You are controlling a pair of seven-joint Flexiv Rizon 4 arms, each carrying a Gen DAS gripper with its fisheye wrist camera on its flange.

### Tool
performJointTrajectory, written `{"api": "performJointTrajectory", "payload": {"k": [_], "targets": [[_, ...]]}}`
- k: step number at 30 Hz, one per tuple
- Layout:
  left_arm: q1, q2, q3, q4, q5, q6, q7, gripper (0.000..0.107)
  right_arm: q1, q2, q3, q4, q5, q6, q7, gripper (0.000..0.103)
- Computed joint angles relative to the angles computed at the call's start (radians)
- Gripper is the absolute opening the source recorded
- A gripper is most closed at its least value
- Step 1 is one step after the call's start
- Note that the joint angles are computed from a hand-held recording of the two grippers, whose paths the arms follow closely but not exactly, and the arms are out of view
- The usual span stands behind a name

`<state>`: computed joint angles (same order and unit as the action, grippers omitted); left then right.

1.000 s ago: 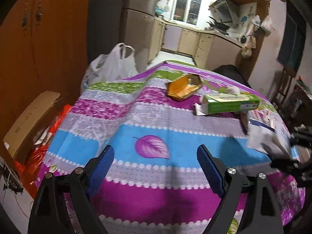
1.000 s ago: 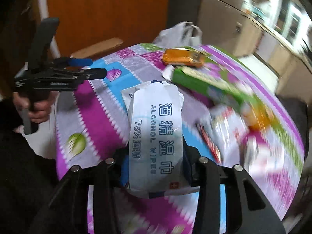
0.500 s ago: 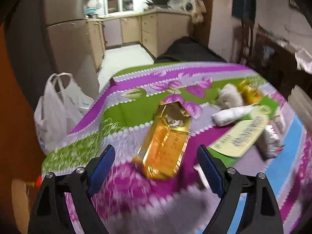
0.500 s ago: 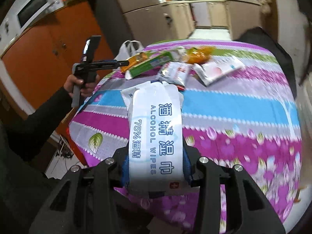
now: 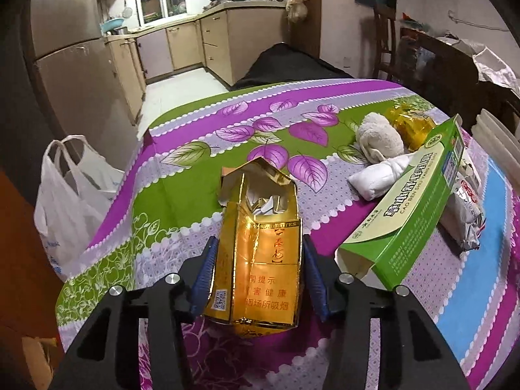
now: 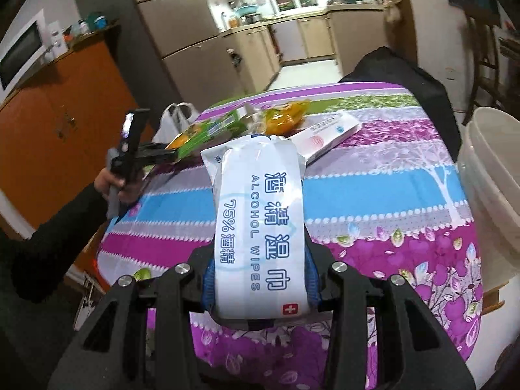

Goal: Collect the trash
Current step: 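Carry the wipes pack and gold cigarette box over the white bucket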

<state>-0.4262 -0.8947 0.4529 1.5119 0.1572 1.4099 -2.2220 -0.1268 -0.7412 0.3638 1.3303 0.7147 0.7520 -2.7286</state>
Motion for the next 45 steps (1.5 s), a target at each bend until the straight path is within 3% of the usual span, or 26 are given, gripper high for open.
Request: {"api": "performJointTrajectory", "payload": {"k": [3,9,13,16,20,25,28,32,35,39,45], "targets": [[-0.099,-0.006,0.107,0.002,0.022,-0.047,-0.104,0.051,0.01,-0.003,-0.009,-0.001,0.001,0.042,0.018,0.041],[-0.342,0.014,0.346,0.053,0.083,-0.123,-0.489,0.051,-0.019,-0.017,0.004,-0.018,0.016,0.098,0.005,0.041],[-0.438,0.02,0.419,0.003,0.111,-0.233,-0.636,0.051,-0.049,-0.038,0.011,-0.048,0.032,0.094,0.009,0.041],[-0.434,0.004,0.391,-0.124,0.118,-0.315,-0.646,0.051,-0.065,-0.052,0.01,-0.065,0.037,0.102,0.009,0.041],[-0.357,-0.056,0.294,-0.347,0.11,-0.357,-0.605,0.051,-0.096,-0.063,0.012,-0.084,0.049,0.103,0.006,0.041],[-0.234,-0.159,0.129,-0.647,0.086,-0.414,-0.475,0.051,-0.127,-0.087,0.012,-0.125,0.066,0.087,0.027,0.041],[-0.202,-0.225,0.079,-0.814,0.101,-0.493,-0.418,0.051,-0.139,-0.1,0.009,-0.147,0.07,0.073,0.048,0.041],[-0.204,-0.252,0.051,-0.905,0.148,-0.552,-0.44,0.051,-0.138,-0.1,0.001,-0.145,0.058,0.069,0.063,0.041],[-0.213,-0.246,0.023,-0.923,0.196,-0.592,-0.397,0.051,-0.136,-0.101,-0.007,-0.15,0.049,0.064,0.092,0.041],[-0.201,-0.206,-0.068,-0.86,0.233,-0.566,-0.314,0.051,-0.121,-0.089,-0.032,-0.14,0.012,0.092,0.145,0.041],[-0.14,-0.254,-0.218,-0.966,0.245,-0.611,-0.14,0.051,-0.121,-0.063,-0.071,-0.176,-0.078,0.06,0.247,0.041]]}}
